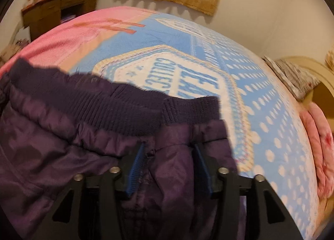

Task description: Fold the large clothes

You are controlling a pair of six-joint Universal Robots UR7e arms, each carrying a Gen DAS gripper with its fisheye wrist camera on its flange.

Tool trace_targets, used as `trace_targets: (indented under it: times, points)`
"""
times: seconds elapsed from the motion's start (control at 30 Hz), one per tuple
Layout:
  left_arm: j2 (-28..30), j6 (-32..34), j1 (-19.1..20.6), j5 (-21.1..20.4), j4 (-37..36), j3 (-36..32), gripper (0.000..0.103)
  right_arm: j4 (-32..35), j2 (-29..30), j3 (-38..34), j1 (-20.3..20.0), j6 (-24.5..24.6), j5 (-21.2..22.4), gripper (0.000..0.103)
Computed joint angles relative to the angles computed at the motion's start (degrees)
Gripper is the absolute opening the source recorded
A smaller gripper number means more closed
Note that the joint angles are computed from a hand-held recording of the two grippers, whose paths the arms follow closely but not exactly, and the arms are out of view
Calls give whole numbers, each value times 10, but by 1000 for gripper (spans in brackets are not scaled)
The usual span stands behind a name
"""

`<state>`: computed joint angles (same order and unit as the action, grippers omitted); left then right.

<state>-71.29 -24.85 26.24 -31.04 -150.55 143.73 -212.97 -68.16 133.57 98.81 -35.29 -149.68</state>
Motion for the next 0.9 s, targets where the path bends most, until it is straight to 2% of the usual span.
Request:
trace_targets:
  times: [0.03, 0.07, 0.1, 0.17, 0.23, 0.3, 0.37, 0.4, 0.43, 0.5, 0.67, 0.9]
  points:
    - [-24, -12, -9, -13, 16, -2, 61, 0, -19, 8, 12, 34, 9, 58]
    - [-37, -18, -18, -20, 7, 1, 68, -10, -29, 13, 24, 56, 14, 70]
    - [-50, -31, -34, -20, -6, 5, 84, -33, -27, 11, 39, 62, 5, 76]
    - [-51, -50, -54, -17, -23, 6, 101, -63, -14, 6, 55, 51, 4, 80]
    - [-27, -54, -64, -19, -61, 5, 101, -77, 9, -5, 53, 30, -2, 80]
    - [16, -56, -56, -33, -66, -9, 101, -89, 34, -13, 30, 21, -19, 80]
    - [68, -66, -41, -25, -58, -22, 101, -40, 17, 3, 1, 74, 3, 80]
    - [80, -66, -35, -20, -55, -23, 102, -27, 0, 17, -15, 102, 34, 80]
    - [96, -76, -24, -26, -54, -25, 103, -32, -4, 22, -18, 107, 43, 81]
    - [112, -92, -32, -5, -68, -17, 103, -40, 1, 23, -21, 105, 45, 82]
    - [145, -116, -38, 31, -21, -30, 103, -47, 22, 14, -20, 95, 23, 84]
    - [155, -150, -42, 44, 39, -44, 103, -54, 48, -4, -13, 67, -16, 86]
